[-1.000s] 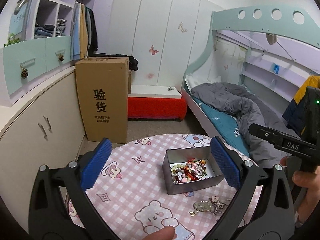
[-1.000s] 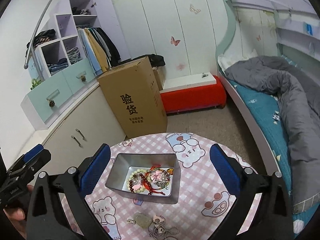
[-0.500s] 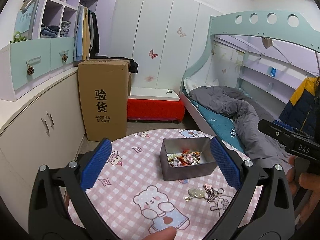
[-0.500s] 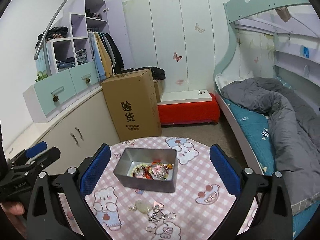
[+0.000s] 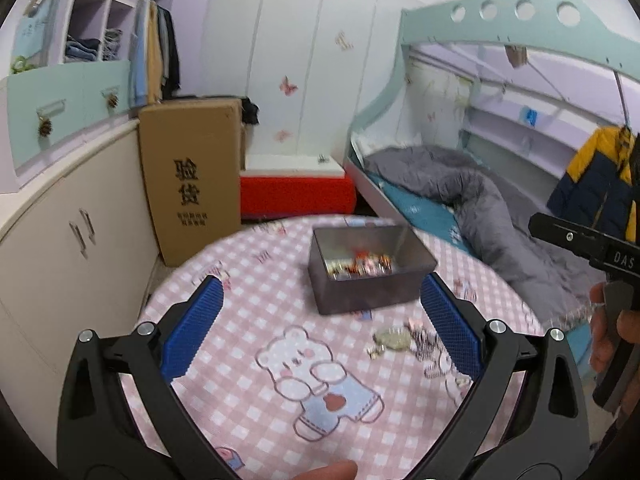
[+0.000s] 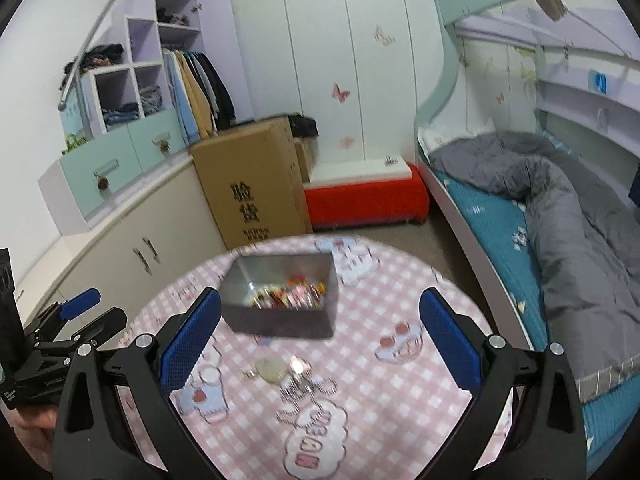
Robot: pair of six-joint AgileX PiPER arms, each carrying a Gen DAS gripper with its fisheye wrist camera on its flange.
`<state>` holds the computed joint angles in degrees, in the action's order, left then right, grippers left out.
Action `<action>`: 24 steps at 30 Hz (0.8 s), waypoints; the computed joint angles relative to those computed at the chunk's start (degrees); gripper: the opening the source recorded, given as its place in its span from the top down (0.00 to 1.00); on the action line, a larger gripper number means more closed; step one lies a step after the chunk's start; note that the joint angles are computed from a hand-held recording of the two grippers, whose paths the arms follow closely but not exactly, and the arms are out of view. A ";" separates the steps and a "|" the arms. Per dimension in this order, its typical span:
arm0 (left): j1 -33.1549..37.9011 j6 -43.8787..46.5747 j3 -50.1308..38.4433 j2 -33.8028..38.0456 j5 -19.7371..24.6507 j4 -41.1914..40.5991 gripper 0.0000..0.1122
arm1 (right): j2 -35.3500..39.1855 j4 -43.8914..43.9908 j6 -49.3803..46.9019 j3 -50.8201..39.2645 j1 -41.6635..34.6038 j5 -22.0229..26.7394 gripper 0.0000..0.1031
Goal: Organize jewelry
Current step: 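Withdraw both grippers from the box toward the jade pendant and chain, then grasp the pearl earring with the left gripper while the right grasps the pale jade pendant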
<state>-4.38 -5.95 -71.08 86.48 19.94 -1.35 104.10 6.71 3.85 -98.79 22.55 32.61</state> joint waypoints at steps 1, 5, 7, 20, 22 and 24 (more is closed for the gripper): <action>-0.59 -0.37 0.13 0.75 0.11 1.19 0.14 | 0.08 0.33 -0.23 1.07 -0.35 -0.02 0.07; -2.30 1.04 -0.80 5.03 1.74 2.27 0.14 | 0.47 1.12 -0.44 3.40 -1.24 0.80 0.07; -2.61 4.15 -1.73 7.41 2.78 -0.05 0.14 | 0.73 2.12 -1.27 4.43 -1.81 1.19 0.07; -3.81 16.83 -12.14 21.09 10.67 -9.57 0.39 | 4.47 5.41 -6.02 4.05 -2.58 5.91 0.07; -3.46 18.94 -14.27 22.95 12.89 -11.86 0.49 | 4.67 5.92 -6.68 4.18 -2.99 6.29 0.07; -3.46 20.63 -14.94 23.38 13.14 -13.14 0.59 | 4.71 5.74 -6.61 4.39 -3.20 6.33 0.07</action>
<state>-7.83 14.69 -86.03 109.86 33.07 -14.49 108.81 12.44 -2.76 -94.41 19.35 38.94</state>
